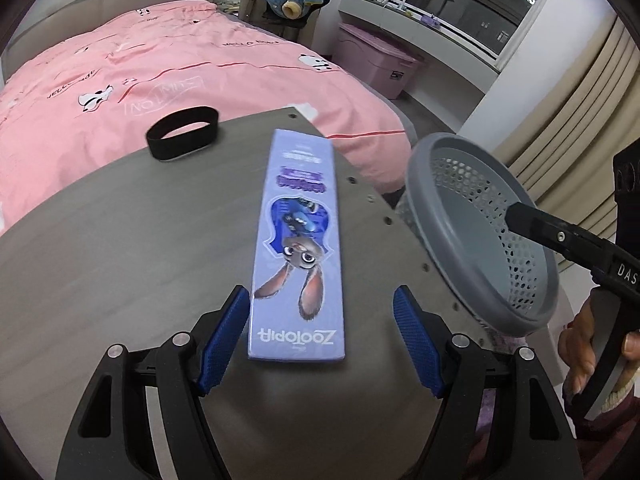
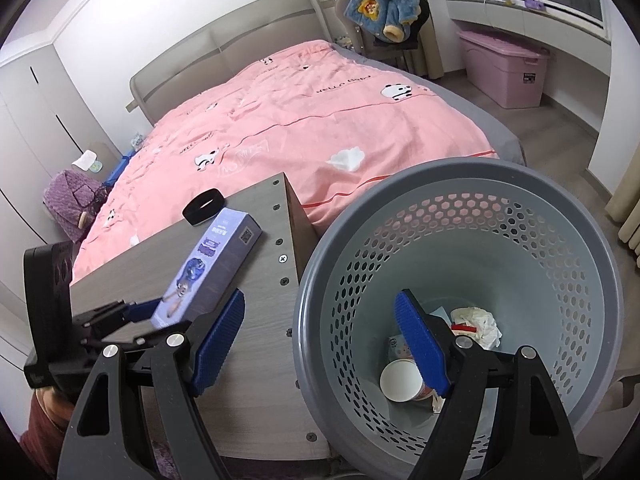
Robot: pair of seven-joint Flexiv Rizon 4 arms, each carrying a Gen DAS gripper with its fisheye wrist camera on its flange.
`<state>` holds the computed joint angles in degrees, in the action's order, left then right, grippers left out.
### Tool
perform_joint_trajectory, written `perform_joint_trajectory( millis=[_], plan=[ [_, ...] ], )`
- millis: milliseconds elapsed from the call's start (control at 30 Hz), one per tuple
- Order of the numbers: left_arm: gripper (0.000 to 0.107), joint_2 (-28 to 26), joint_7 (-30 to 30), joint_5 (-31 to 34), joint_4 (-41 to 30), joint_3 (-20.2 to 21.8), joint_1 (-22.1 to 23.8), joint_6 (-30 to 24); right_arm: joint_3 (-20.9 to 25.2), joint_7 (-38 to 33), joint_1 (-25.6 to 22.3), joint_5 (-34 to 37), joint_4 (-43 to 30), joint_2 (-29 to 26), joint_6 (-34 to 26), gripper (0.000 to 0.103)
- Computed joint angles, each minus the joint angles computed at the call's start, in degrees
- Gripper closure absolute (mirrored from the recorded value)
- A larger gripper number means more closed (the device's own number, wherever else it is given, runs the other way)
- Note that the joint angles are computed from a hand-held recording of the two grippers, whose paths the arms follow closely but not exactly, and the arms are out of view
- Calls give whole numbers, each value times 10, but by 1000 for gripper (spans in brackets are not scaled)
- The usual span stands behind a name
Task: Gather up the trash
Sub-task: 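Grasp the purple Zootopia box with the left gripper, then grasp the black elastic band with the right gripper while the left gripper holds the box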
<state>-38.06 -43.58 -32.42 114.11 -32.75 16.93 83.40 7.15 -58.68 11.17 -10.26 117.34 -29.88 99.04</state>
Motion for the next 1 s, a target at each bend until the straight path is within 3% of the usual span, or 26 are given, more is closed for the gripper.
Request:
perform_joint_trajectory(
  millis=[167,400,500,667,767,800,1000],
  plan=[
    [36,4,-49,10,-10,38,-46,22,10,-3,-13,2,5,1,10,27],
    [36,-13,-169,72,-80,191,-177,10,19,-3,-29,4,13,1,24,27],
    [36,-20,-208,97,-101,227,-205,-8,16,-2,-31,4,16,2,28,27],
    [37,-33,-253,137,-132,268,-235,-29,14,2,-35,5,22,3,33,27],
    [54,-38,-275,158,-142,283,-246,-33,12,5,-35,5,22,3,32,27],
    [62,-39,-278,163,-142,283,-246,-31,12,5,-35,4,22,2,31,27],
    [64,-31,-293,167,-118,260,-221,-2,6,4,-24,-1,15,-1,18,27]
  ],
)
